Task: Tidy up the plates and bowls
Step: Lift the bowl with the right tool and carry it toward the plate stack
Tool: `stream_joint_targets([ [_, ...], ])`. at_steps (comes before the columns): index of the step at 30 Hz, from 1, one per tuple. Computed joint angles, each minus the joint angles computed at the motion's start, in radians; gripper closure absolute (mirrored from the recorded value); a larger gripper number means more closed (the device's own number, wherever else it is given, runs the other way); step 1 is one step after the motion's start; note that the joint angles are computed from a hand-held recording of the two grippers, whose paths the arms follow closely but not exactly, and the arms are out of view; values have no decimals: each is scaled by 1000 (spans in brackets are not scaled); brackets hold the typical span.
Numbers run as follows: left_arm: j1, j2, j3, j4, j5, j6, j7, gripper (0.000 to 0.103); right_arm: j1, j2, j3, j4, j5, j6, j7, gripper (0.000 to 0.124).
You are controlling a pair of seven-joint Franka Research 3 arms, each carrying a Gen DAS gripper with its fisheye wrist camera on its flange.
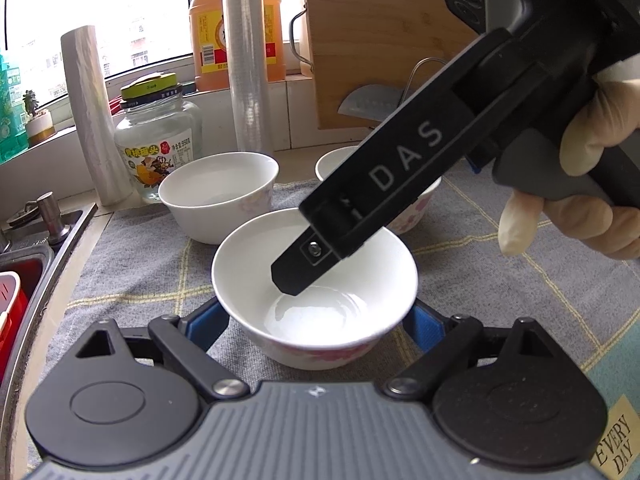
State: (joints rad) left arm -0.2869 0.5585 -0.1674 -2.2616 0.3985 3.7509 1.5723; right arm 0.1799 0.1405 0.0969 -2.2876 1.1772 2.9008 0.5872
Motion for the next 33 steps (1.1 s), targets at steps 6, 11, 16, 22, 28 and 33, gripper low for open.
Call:
stream_joint_targets([
  [6,8,-40,-11,-38,15,-11,-11,11,7,-45,-2,-42,12,0,-4,44],
  [11,28,-77,-29,-72,67,-20,-23,11,22,-110,-20,-105,39,-4,-19,44],
  [16,49,-96,-55,-92,138,-19,-44,11,42,-184,-45,-185,43,14,-8,44],
  [22,63,-100,-87,-88,235,-36,-80,11,73,-274,-77,-286,87,69,-3,44],
  [28,69,-89,-119,-70,335,-43,-115,10,98,-360,-104,-390,85,136,51,44],
  [33,58,-75,-136,-51,394,-47,-138,11,105,-427,-133,-473,19,175,144,44],
])
